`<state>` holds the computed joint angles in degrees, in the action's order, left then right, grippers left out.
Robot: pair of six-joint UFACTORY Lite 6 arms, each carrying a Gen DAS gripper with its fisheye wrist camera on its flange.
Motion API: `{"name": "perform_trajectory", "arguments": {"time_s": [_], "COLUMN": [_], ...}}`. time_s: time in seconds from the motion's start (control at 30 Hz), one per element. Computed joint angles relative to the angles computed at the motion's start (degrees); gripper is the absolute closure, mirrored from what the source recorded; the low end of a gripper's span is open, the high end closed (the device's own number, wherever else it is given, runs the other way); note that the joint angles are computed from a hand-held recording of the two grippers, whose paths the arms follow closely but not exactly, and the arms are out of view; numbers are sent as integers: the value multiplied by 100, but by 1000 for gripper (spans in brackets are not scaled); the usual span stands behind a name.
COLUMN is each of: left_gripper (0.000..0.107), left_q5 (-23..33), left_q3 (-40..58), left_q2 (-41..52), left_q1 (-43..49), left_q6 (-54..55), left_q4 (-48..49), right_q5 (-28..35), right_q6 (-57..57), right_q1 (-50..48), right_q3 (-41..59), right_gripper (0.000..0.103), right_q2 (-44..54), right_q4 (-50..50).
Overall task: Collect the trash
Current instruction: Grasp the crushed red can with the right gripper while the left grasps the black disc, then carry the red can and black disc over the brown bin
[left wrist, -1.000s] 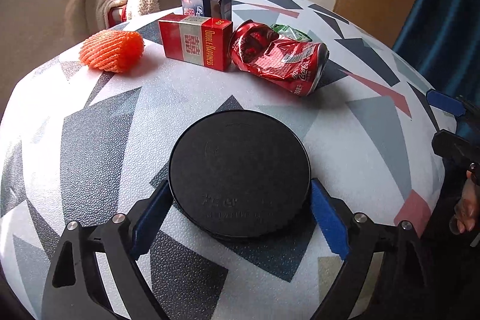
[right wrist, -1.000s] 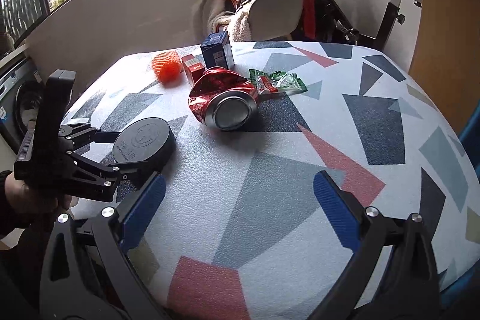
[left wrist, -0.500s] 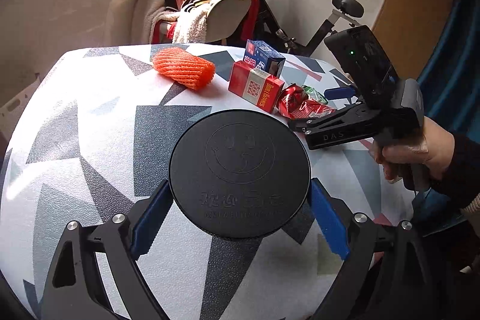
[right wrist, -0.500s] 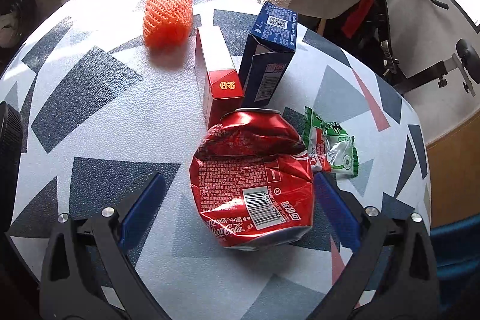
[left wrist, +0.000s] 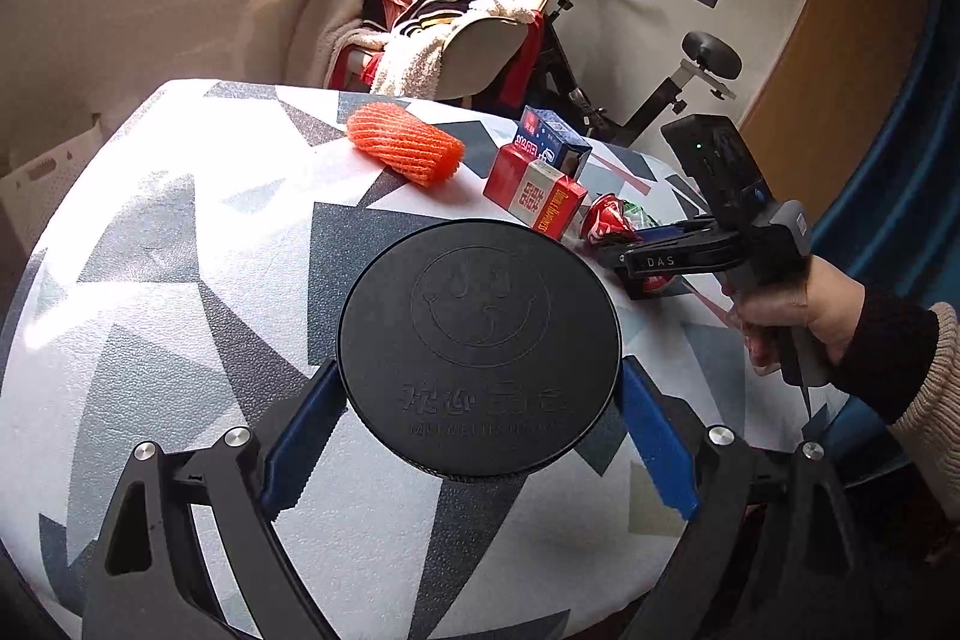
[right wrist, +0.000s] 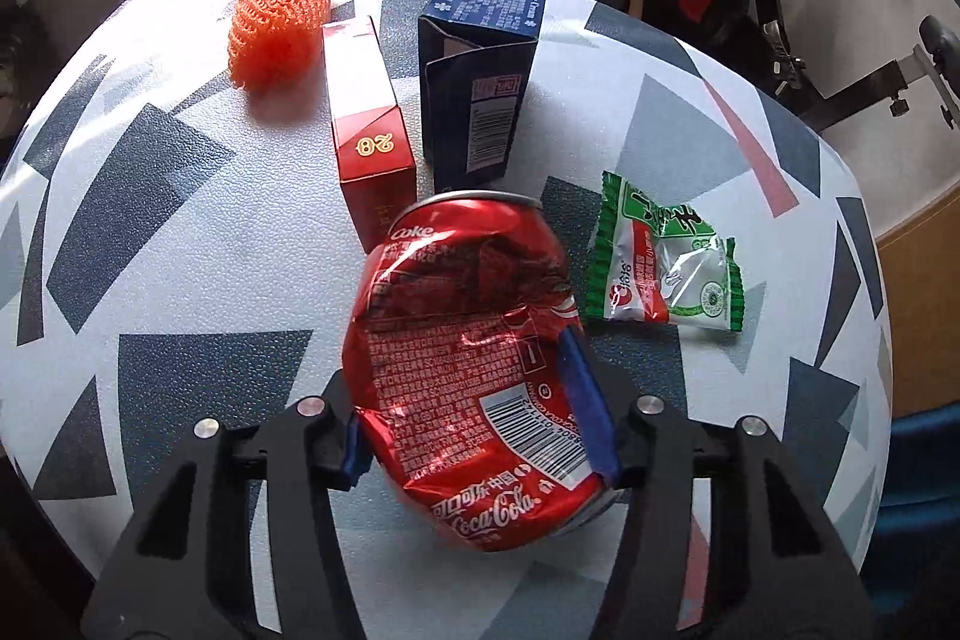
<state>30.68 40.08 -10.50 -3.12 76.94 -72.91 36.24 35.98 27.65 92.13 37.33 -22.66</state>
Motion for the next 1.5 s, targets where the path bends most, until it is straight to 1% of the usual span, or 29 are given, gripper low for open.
{"name": "perform_trajectory", "arguments": {"time_s": [0.03, 0.07, 0.13, 0.27, 0.4, 0.43, 0.5, 0.67, 0.8, 0.93, 1.17, 1.33, 1.5], "left_gripper": [19, 19, 19, 19, 19, 19, 19, 19, 19, 19, 19, 19, 19], "left_q5": [15, 23, 25, 86, 103, 118, 155, 263, 447, 700, 1325, 1760, 1875], "left_q3": [-40, -89, -191, -360, -520, -561, -655, -917, -1235, -1617, -2260, -2622, -2851], "left_q2": [-67, -157, -364, -757, -1116, -1222, -1466, -2183, -2834, -3621, -5094, -6084, -6673], "left_q1": [5, 3, -17, -30, -119, -137, -173, -325, -427, -543, -949, -1524, -2472], "left_q6": [-14, -37, -115, -278, -617, -721, -917, -1578, -2203, -2882, -4265, -5397, -6694], "left_q4": [19, 54, 149, 320, 639, 739, 945, 1605, 2171, 2757, 3833, 4658, 5555], "right_q5": [-155, -267, -570, -1330, -1876, -1979, -2059, -1762, -1163, -577, 287, 880, 1275], "right_q6": [41, 106, 433, 1239, 2307, 2684, 3710, 6237, 7213, 7729, 8363, 9010, 9600], "right_q1": [-27, -29, 1, -4, 118, 214, 479, 1509, 2517, 3519, 4895, 5775, 6463], "right_q3": [-299, -576, -1272, -2756, -3979, -4269, -4773, -5766, -6164, -6355, -6413, -6512, -6660], "right_gripper": [67, 71, 91, 91, 91, 91, 91, 91, 91, 91, 91, 91, 91], "right_q2": [-278, -552, -1244, -2681, -3771, -4042, -4519, -5474, -5932, -6268, -6434, -6525, -6559], "right_q4": [-14, -87, -426, -890, -1434, -1627, -2322, -3923, -4306, -4406, -4365, -4475, -4527]}}
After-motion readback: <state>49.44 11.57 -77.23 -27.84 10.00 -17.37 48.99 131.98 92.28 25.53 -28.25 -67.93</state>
